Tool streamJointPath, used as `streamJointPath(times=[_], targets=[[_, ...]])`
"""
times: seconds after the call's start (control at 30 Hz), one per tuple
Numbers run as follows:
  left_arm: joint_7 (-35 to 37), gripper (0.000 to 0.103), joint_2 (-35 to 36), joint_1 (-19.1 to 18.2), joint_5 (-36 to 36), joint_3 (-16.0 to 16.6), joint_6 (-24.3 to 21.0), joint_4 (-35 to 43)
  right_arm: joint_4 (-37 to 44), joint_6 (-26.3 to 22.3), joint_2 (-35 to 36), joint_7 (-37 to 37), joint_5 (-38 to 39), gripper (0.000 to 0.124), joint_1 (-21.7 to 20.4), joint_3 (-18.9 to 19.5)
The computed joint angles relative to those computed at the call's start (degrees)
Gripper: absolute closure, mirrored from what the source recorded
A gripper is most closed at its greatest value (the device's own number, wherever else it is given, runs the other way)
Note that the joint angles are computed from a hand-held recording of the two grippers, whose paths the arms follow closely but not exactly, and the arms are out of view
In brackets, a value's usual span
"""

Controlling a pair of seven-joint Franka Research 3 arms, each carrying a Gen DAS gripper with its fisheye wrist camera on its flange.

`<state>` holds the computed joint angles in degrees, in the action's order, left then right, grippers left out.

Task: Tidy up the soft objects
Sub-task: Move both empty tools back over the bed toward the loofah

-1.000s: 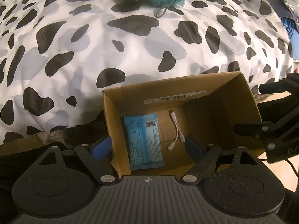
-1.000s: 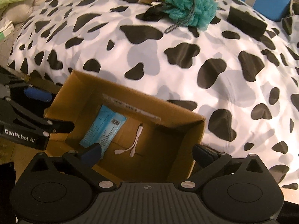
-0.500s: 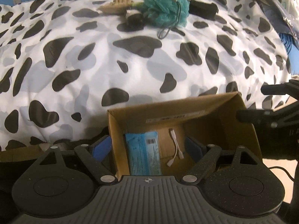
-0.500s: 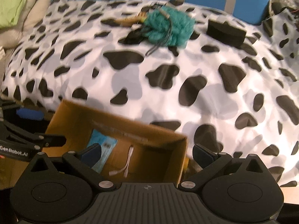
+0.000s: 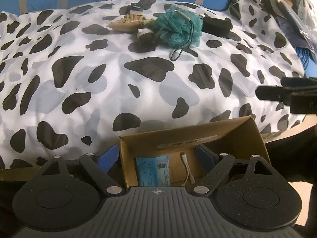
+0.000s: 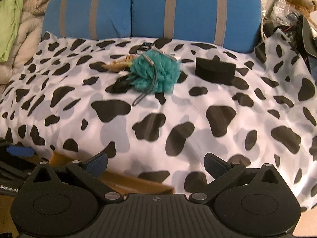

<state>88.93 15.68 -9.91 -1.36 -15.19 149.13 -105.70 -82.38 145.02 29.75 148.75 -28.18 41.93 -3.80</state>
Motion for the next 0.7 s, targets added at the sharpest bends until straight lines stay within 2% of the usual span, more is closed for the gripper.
streamJointPath(times=[0.17,0.3,0.47,0.7], targets=[[0.68,0.018,0.83,-0.28,1.73,0.33,2.23,1.25,0.46,4.06,0.45,1.41,-2.93,0.021,0.19,-1.86],[-0.94,0.018,2.55,-0.32,2.99,0.87,2.77,3.57,2.62,6.84,2.18,-0.44,-3.36,0.021,-0.53,-2.58],[-1.51,0.018,5.27,0.38,3.14,0.69,3.64,7.2,6.55,7.31,5.23,-3.62,-0.51,0.021,-1.64,-3.0],[-2.01,0.018,9.71,0.27,5.49,0.98,6.49,12.4,8.81,11.53,7.69,-7.24,1.65,0.021,-1.84,-4.74]])
